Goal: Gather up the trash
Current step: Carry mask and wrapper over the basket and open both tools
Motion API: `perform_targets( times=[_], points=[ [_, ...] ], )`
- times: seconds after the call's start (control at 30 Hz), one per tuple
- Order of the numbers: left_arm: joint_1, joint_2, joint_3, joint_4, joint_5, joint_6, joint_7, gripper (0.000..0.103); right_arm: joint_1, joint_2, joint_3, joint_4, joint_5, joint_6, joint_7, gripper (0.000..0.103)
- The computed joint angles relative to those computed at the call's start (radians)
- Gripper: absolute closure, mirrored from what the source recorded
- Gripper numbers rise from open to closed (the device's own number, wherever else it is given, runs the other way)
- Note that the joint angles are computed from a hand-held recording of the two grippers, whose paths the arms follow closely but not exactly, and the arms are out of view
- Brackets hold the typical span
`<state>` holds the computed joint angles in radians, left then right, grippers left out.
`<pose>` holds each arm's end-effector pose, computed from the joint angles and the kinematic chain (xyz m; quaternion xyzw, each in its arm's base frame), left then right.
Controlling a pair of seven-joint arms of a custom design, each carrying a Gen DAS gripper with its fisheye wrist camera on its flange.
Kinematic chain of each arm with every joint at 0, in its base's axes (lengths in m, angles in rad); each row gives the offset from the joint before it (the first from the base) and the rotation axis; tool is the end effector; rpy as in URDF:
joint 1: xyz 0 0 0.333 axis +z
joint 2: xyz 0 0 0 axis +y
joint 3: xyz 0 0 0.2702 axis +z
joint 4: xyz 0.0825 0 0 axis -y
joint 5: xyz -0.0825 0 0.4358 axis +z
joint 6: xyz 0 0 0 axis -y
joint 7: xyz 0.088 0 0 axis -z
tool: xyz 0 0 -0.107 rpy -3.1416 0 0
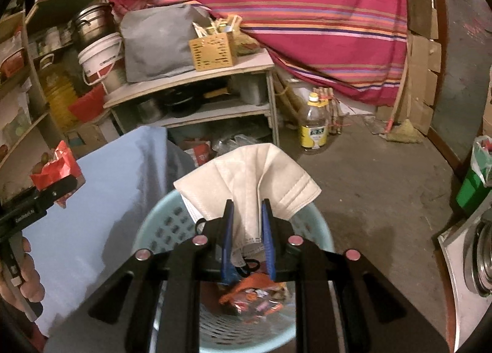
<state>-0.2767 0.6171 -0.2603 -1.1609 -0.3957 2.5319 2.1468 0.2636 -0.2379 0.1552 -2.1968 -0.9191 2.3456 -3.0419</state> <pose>0.7203 -0.3534 0.4886 -0.3530 0.8321 -0.4140 0.1075 0.5296 0.2253 0.4647 -0.3810 0.8234 -0.3312 0.2593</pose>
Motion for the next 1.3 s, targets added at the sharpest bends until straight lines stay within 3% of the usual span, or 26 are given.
perform_targets(
  times=[0.37,0.5,0.63,0.83,0.93,0.97,1.0,1.03,1.07,1.2,1.3],
  points=[
    [-0.073,-0.033,-0.03,-0.095,0.001,0.021,0.025,0.046,-0.023,-0.056,-0.012,-0.088,0.023,0.066,-0.02,0.085],
    [-0.101,-0.011,-0.019,-0.066,0.029,0.001,0.004,0.032,-0.032,-0.062,-0.013,-0.099,0.032,0.085,-0.024,0.085],
    [-0.096,-0.035,-0.02,-0.094,0.032,0.006,0.01,0.025,-0.038,-0.064,-0.011,-0.106,0.038,0.092,-0.027,0.085],
    [-0.059,-0.12,-0.013,-0.202,0.009,0.108,0.036,0.009,-0.036,-0.021,-0.009,-0.072,0.045,0.107,-0.035,0.084],
    [-0.038,-0.167,-0.011,-0.259,-0.015,0.168,0.04,0.006,-0.023,0.028,-0.008,-0.023,0.055,0.096,-0.067,0.081],
    [-0.035,-0.183,-0.01,-0.279,-0.019,0.19,0.041,0.006,-0.019,0.038,-0.011,-0.013,0.056,0.095,-0.072,0.079],
    [-0.028,-0.204,-0.008,-0.307,-0.026,0.218,0.044,0.006,-0.016,0.055,-0.013,0.002,0.059,0.094,-0.073,0.061],
    [-0.023,-0.216,-0.008,-0.322,-0.032,0.23,0.047,0.006,-0.012,0.073,-0.014,0.018,0.065,0.087,-0.071,0.037],
    [-0.015,-0.233,-0.008,-0.342,-0.04,0.24,0.052,0.006,-0.008,0.085,-0.015,0.029,0.06,0.082,-0.06,0.029],
    [0.012,-0.296,-0.004,-0.42,-0.074,0.28,0.062,0.005,0.008,0.117,-0.027,0.047,0.076,0.096,-0.06,0.025],
    [0.036,-0.344,-0.003,-0.471,-0.117,0.296,0.063,0.005,0.023,0.115,-0.014,0.053,0.029,0.051,-0.009,0.015]
  ],
)
